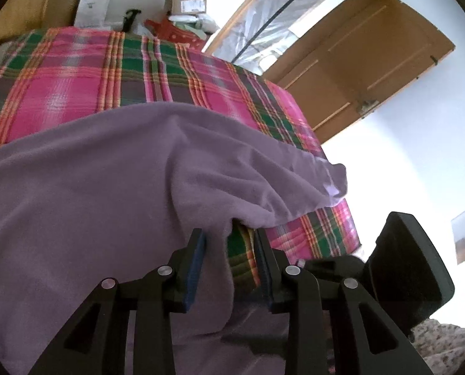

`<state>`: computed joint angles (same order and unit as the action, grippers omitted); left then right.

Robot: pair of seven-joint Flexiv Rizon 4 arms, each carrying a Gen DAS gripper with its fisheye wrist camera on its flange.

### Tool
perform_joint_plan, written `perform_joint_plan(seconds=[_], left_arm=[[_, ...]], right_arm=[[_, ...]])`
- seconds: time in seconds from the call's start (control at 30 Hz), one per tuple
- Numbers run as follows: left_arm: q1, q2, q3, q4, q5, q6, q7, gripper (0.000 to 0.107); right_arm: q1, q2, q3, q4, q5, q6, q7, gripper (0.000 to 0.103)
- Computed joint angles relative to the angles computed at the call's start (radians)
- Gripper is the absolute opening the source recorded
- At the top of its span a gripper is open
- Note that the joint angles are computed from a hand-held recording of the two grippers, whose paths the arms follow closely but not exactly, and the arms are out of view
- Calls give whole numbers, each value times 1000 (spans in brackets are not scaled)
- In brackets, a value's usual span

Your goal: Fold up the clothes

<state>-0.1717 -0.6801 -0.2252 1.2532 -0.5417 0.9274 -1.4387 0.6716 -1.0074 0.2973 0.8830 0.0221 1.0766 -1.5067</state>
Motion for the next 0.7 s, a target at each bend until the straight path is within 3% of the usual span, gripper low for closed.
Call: perform_joint_plan(seconds=[0.13,0.27,0.37,0.53,0.6,0.7], left_arm=[[-32,22,50,11,73,-3,-30,33],[-127,1,193,-95,317,-127,-175,33],[-123,-6,166,-111,352,-130,-166,33],[-142,-42,178,-183,406,-190,-207,33],[-143,-54,177,-203,414,-213,-216,33],[-156,-62,192,-221,443,-231,-247,33]], right_arm=[[-5,82,-105,162,-16,121,163,32],[81,217,-385,428,-94,244,483,33],[188,297,-618,618,-127,306,754,35],[318,349,-892,811,-176,343,1029,39],[309,359,-910,831,-182,335,1089,40],[204,346,-814,785,-164,333,1105,42]])
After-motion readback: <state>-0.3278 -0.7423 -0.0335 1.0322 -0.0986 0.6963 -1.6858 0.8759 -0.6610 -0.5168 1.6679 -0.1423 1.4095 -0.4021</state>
